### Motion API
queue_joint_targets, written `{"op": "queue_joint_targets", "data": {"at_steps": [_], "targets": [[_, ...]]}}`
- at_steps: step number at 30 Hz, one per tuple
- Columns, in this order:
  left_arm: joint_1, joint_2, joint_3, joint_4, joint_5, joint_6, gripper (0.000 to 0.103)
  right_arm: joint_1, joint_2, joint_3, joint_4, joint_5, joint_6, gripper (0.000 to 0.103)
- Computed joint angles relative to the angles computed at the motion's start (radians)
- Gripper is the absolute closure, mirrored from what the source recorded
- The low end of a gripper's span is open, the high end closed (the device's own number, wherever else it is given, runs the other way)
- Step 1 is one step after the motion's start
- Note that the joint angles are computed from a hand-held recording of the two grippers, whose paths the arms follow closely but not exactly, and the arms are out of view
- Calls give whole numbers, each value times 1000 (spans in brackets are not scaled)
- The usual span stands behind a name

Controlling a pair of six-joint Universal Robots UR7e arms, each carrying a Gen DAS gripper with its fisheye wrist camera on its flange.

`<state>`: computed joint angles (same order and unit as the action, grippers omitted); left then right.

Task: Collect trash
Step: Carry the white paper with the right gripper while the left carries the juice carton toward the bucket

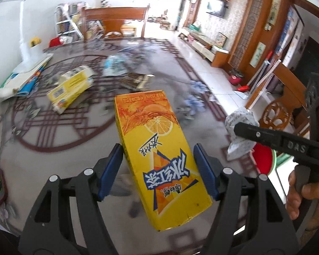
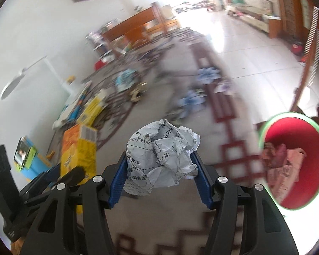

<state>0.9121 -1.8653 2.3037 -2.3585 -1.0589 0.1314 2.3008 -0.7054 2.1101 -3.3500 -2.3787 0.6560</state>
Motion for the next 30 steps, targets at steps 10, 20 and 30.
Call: {"op": "queue_joint_targets", "data": {"at_steps": [10,20,30], "targets": [[-116,23,66,14,-76,-44,37,2,-132,200,-25,-161,232,47],[-175,86,100,1,-160,-87,37,14,-193,263,13,-256,356,46],[-220,243,104,-78,-246,-102,37,9,-303,357,185,-360,655,46]]}}
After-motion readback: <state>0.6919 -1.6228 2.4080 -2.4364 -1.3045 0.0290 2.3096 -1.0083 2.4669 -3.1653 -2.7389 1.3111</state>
